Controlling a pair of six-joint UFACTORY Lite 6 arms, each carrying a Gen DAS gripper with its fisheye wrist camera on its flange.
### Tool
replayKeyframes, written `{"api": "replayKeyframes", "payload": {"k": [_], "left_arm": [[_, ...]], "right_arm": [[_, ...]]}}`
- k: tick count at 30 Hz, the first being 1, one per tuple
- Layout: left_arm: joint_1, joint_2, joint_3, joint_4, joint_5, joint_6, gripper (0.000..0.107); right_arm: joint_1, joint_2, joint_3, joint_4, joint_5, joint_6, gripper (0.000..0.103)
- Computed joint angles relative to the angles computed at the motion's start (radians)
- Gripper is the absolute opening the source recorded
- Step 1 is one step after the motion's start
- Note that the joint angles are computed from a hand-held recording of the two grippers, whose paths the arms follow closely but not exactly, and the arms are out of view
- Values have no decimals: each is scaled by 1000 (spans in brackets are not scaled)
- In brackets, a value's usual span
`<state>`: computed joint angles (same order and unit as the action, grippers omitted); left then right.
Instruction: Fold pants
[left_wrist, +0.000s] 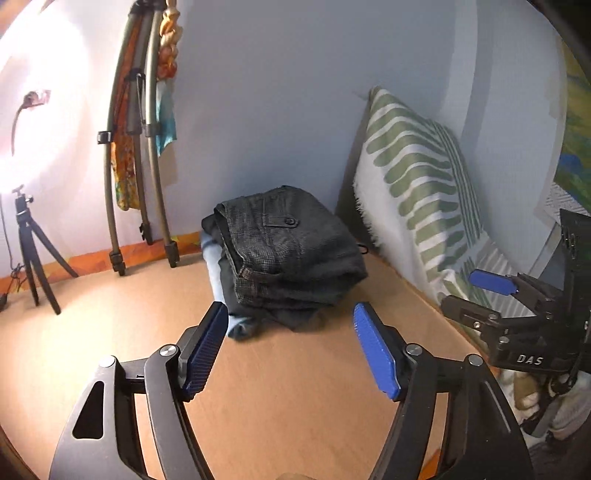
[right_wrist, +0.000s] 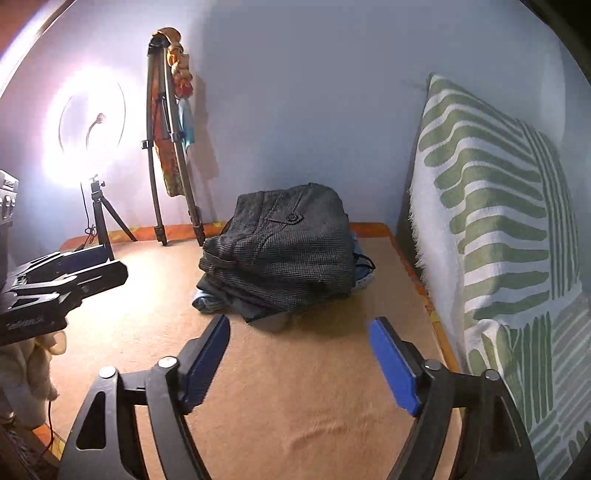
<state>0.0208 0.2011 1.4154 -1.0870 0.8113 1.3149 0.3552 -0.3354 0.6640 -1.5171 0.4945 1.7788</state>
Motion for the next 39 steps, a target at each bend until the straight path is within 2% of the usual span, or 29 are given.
{"api": "replayKeyframes", "payload": {"k": [3,7,12,18,23,30,39], "left_arm": [[42,-76,-71,-18,28,35,81],[98,-167,-155,-18,65,81,82],[177,-239,-234,-29,106,151,82],[250,-240,-264,-19,140,179,82],[289,-200,-250,-11,151,166,82],[293,-202,-272,-26,97,208,82],[306,-197,-279,-50,66,223,101]], "right_arm": [[95,-37,-16,55,107,-8,87],[201,-65,-40,74,220,41,96],[304,-47,-53,76,319,113,100],[393,-13,-53,62,430,190,103],[418,8,-75,44,468,270,103],[420,64,-64,28,476,305,103],[438,91,-57,4,482,338,103]]}}
